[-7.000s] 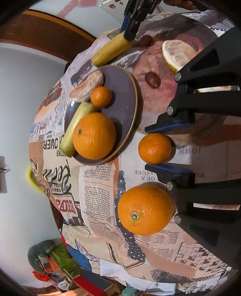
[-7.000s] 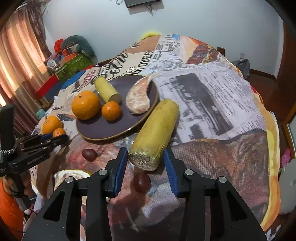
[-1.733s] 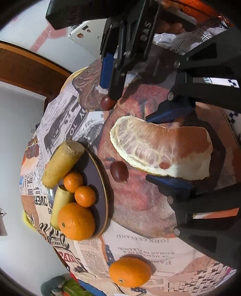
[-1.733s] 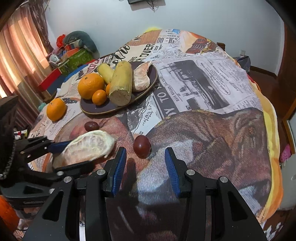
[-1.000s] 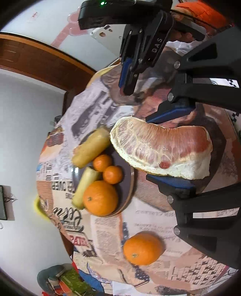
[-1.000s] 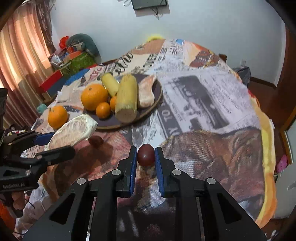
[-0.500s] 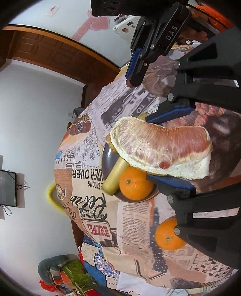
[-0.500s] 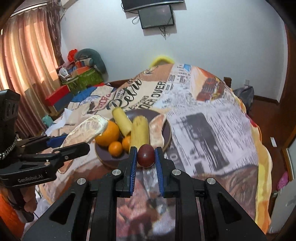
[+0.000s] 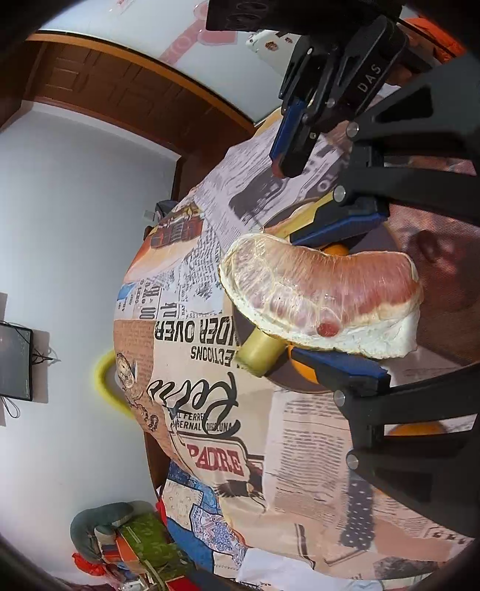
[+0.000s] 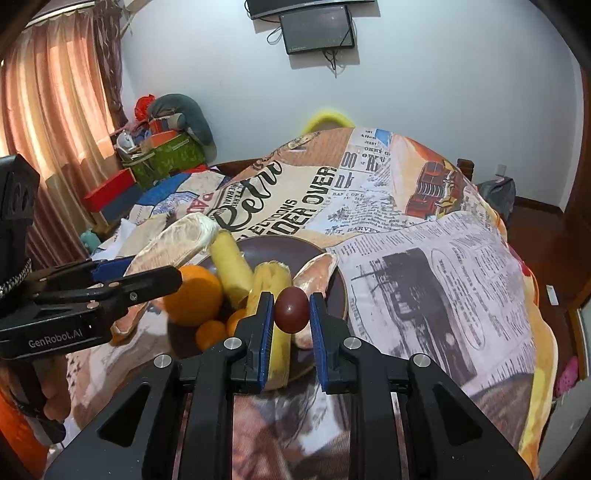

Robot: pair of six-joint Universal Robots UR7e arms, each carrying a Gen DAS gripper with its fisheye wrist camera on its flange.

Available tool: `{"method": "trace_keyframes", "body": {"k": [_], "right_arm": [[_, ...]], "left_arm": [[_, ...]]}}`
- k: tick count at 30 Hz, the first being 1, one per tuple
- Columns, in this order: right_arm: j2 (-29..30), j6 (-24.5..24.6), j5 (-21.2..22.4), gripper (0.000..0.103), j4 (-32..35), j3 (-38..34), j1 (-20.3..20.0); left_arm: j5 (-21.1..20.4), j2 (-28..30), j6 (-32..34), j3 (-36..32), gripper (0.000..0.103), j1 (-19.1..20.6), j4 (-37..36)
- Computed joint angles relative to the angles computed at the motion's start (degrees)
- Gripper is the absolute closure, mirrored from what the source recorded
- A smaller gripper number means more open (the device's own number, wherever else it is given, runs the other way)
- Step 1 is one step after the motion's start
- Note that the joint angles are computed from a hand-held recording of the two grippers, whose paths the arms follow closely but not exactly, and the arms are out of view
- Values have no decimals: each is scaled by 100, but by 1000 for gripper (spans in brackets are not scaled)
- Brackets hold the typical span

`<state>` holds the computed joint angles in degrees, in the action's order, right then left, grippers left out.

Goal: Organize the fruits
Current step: 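Lower the pomelo segment onto the plate with the left tool while the right tool places the date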

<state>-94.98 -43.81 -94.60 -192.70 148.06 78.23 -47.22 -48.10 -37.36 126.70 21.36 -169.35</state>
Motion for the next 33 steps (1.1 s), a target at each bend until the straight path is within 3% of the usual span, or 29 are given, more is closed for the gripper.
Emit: {"method": "trace_keyframes", "body": {"k": [16, 25, 33], "right_arm": [[990, 23, -164, 85, 318, -900, 265], [1192, 69, -269, 85, 634, -1144, 257], [1125, 79, -333, 77, 570, -1078, 306]], "left_arm": [[-213, 451, 593, -731, 49, 738, -2], [-283, 541, 707, -875, 49, 839, 163], [-204, 407, 582, -771, 49, 764, 133]]}}
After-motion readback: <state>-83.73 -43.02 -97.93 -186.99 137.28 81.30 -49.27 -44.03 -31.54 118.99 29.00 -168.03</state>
